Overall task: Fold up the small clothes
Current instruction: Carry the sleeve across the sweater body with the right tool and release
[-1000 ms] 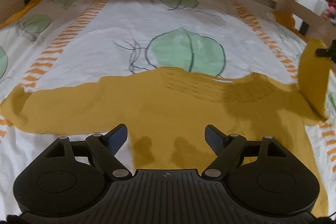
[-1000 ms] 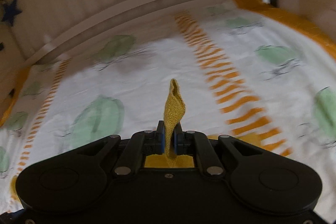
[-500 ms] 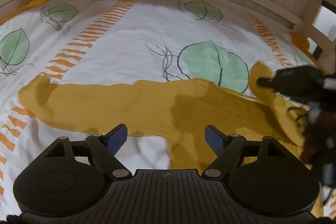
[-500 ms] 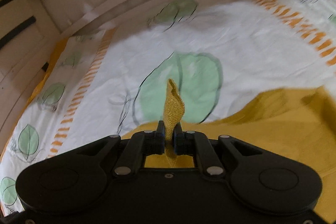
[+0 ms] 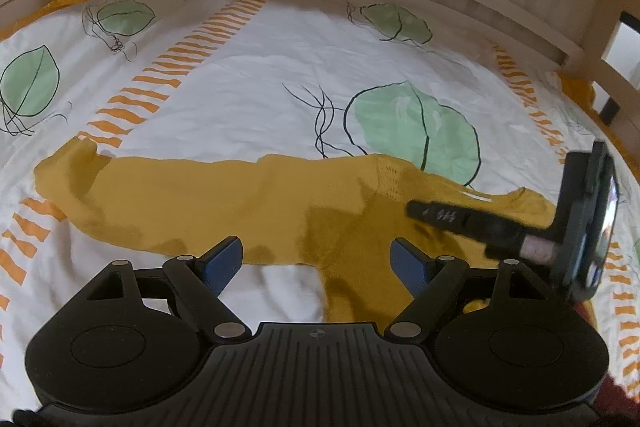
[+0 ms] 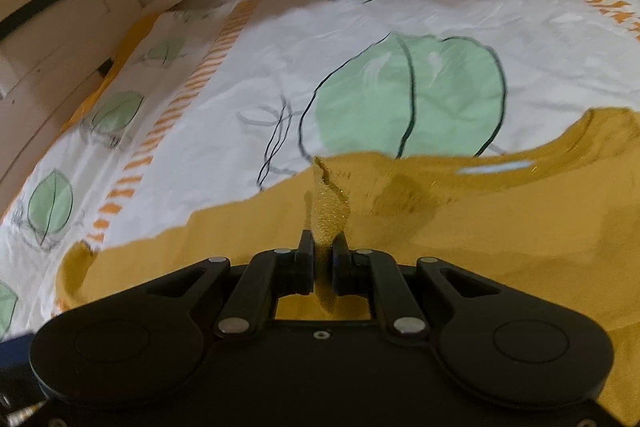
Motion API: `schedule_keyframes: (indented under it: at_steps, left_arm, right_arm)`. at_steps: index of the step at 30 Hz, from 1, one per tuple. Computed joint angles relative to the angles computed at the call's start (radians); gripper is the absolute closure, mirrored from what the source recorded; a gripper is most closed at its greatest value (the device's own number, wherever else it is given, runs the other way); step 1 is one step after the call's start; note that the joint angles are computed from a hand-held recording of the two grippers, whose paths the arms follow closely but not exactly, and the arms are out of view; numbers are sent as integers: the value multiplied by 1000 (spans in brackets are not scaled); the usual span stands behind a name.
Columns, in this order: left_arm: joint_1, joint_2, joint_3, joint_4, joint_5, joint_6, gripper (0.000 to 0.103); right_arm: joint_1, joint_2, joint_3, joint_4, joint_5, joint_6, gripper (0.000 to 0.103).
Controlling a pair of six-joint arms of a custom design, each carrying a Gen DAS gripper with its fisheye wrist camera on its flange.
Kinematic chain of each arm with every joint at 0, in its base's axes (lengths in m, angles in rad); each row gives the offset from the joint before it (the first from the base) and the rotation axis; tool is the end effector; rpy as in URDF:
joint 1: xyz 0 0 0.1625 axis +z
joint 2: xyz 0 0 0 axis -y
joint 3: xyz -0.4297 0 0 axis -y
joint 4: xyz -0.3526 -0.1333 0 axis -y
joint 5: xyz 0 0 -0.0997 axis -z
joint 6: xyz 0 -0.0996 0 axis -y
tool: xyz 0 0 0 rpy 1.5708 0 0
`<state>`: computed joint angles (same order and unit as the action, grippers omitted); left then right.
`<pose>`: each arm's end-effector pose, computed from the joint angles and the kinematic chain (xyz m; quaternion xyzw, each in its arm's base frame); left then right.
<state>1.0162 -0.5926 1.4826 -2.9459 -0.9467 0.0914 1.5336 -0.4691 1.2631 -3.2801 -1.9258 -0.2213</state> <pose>-0.2081 -0.6995 0.1035 0.2233 0.8995 -0.2909 0.2376 0.0702 -0.7684 0.1274 0.0035 -0.8864 0.4109 0.2131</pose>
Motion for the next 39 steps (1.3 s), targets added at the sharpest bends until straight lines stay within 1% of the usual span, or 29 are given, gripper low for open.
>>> schedule_keyframes:
  at_steps: [2, 5, 6, 7, 9, 10, 11, 13, 17, 19, 20, 21, 23, 25, 27, 28, 30, 33, 35, 39]
  left_arm:
    - [1, 2, -2, 5, -2, -5, 22]
    - [4, 5, -8, 13, -7, -12, 22]
    - [4, 5, -9, 13, -8, -12, 22]
    - [4, 5, -8, 10, -6, -13, 22]
    - [5, 8, -9, 4, -2, -19, 22]
    - [7, 10, -10, -1, -2, -22, 22]
    - [9, 11, -12, -1, -7, -27, 22]
    - [15, 14, -20, 6, -27, -43, 22]
    - [30, 27, -27, -12, -88, -84, 23]
    - [33, 43, -28, -53, -107, -81, 23]
    - [31, 57, -31, -76, -104, -65, 23]
    - [29, 73, -35, -97, -94, -38, 23]
    - [23, 110, -49, -137, -71, 27, 23]
    - [22, 140, -68, -136, -67, 51, 23]
    - [28, 163, -92, -101, -82, 42, 23]
    - [31, 175, -107, -80, -86, 36, 23]
    - [35, 198, -134, -42, -70, 29, 23]
    - [41, 216, -150, -24, -54, 28, 23]
    - [47, 223, -159, -16, -59, 26, 23]
    - [56, 241, -186, 11, -67, 23, 23]
  right_arm:
    - [-9, -2, 15, 5, 53, -17, 78]
    - [-30, -18, 56, 6, 179, -47, 78]
    - [-34, -23, 69, 0, 212, -61, 77]
    - [-34, -28, 82, -13, 227, -74, 76]
    - [-34, -43, 111, -50, 235, -87, 61]
    - [-34, -53, 127, -70, 235, -95, 57]
    - [-34, -66, 149, -96, 223, -113, 53]
    - [-30, -90, 185, -140, 175, -154, 51]
    - [-42, -154, 286, -237, 80, -210, 33]
    - [-53, -187, 343, -292, 36, -236, 32]
    - [-59, -200, 366, -314, 12, -250, 31]
    - [-64, -213, 386, -332, -9, -261, 27]
    - [-78, -241, 428, -364, -37, -276, 24]
    - [-93, -261, 459, -394, -52, -293, 24]
    - [-102, -271, 475, -421, -84, -319, 23]
    - [-108, -276, 483, -429, -90, -325, 23]
    - [-124, -294, 503, -426, -82, -313, 23]
    - [-136, -327, 513, -357, -74, -279, 23]
    - [-144, -335, 525, -375, -60, -296, 23]
    - [-155, -329, 530, -408, -60, -369, 22]
